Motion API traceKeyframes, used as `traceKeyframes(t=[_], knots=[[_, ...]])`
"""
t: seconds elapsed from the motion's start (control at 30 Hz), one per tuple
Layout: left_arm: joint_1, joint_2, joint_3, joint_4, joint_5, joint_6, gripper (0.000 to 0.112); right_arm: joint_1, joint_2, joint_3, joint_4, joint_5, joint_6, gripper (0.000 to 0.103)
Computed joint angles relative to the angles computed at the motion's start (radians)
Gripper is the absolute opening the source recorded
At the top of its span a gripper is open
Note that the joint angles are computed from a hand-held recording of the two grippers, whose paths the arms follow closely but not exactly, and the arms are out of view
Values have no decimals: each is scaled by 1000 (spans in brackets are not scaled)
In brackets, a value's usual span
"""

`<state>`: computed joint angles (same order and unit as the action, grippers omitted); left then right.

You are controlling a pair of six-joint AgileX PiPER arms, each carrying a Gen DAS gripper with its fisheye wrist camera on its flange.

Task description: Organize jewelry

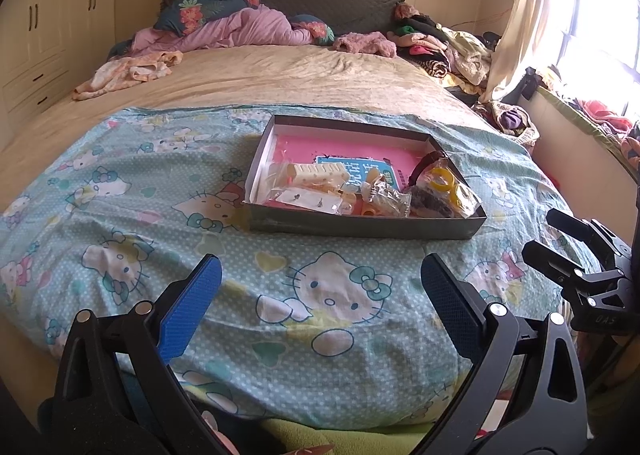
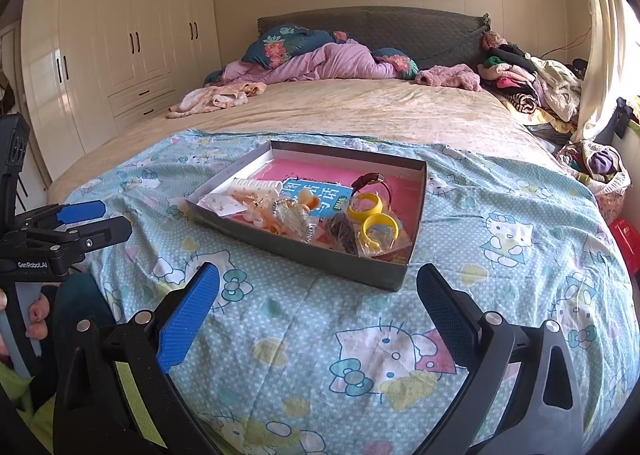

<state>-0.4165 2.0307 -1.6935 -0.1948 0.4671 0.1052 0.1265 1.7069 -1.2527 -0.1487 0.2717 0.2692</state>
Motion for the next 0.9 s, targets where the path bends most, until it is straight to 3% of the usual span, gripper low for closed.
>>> traceKeyframes(t=[0.53, 0.67, 0.9], knots=[[8, 4, 14, 0, -6, 13, 93, -8, 1, 6, -22, 3, 25, 98], [22, 63, -64, 56, 73, -46, 93, -25, 1, 18, -151, 2, 162, 98], [95, 181, -227, 126, 193, -161, 93, -130, 21, 26, -236, 15, 296, 98]])
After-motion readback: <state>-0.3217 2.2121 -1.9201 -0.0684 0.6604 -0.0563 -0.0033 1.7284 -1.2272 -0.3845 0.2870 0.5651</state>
